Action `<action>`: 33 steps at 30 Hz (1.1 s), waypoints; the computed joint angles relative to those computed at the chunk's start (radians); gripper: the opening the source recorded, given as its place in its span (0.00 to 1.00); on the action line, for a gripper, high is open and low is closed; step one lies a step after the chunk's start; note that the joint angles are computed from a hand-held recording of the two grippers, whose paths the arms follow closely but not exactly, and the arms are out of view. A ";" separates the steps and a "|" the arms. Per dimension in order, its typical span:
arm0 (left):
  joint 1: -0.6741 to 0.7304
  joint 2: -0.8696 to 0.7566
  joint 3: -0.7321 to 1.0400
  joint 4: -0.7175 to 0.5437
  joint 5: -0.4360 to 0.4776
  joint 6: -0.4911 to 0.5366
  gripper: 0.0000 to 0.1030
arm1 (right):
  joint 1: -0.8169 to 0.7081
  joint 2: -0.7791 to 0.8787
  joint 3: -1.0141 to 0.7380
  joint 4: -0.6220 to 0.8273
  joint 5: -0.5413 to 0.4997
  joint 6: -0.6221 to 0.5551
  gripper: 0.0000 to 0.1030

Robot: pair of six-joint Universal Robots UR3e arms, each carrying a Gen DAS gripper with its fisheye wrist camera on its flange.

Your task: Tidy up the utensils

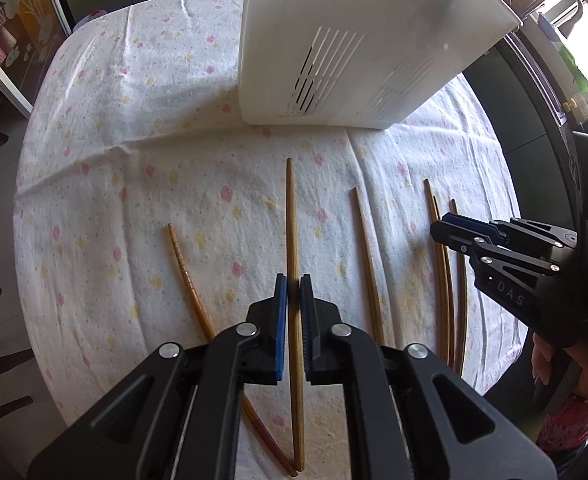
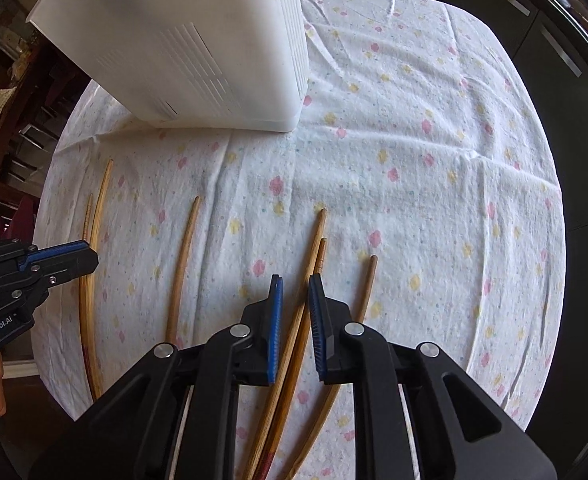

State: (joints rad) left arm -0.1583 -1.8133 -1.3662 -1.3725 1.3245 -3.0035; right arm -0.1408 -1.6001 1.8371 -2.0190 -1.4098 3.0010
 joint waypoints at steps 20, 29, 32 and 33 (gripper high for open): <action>0.007 0.060 -0.040 -0.019 -0.022 0.048 0.06 | 0.033 0.108 -0.173 0.177 -0.015 0.032 0.17; -0.004 0.046 -0.032 -0.038 -0.015 0.043 0.06 | 0.058 0.033 -0.086 0.150 -0.064 0.054 0.09; 0.003 0.059 -0.031 -0.041 -0.024 0.050 0.06 | -0.007 -0.022 -0.036 0.153 0.022 0.032 0.07; 0.006 0.064 -0.030 -0.042 -0.027 0.054 0.06 | -0.044 -0.054 -0.017 0.163 0.055 0.008 0.07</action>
State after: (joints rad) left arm -0.1526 -1.7495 -1.3965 -1.4145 1.2972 -2.9497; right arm -0.1847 -1.6544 1.8197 -1.8558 -1.3547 3.0094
